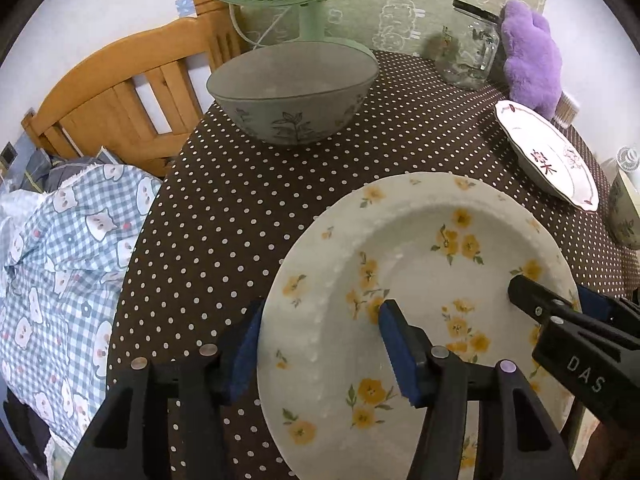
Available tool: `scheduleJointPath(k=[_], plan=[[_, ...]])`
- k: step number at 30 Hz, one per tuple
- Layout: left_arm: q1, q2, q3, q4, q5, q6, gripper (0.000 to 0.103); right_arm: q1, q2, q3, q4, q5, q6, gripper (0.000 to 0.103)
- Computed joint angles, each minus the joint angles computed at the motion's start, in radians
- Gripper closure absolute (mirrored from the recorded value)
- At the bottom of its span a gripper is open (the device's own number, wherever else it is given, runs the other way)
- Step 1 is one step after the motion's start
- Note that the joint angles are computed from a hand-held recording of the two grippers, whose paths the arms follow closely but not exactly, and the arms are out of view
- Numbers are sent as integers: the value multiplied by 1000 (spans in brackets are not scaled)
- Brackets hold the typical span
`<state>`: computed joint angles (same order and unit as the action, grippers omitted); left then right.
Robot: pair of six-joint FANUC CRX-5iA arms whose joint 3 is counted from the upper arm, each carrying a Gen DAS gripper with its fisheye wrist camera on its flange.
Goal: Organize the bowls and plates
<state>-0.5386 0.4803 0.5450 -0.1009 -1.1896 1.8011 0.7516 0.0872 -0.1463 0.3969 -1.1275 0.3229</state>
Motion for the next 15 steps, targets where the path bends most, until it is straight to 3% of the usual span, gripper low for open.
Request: scheduleJointPath(k=[5, 15], plan=[[11, 15, 26, 28, -42, 8, 47, 5, 10, 17, 5, -22, -1, 46], [8, -20, 10, 16, -52, 6, 47, 29, -10, 28, -10, -51, -20, 46]])
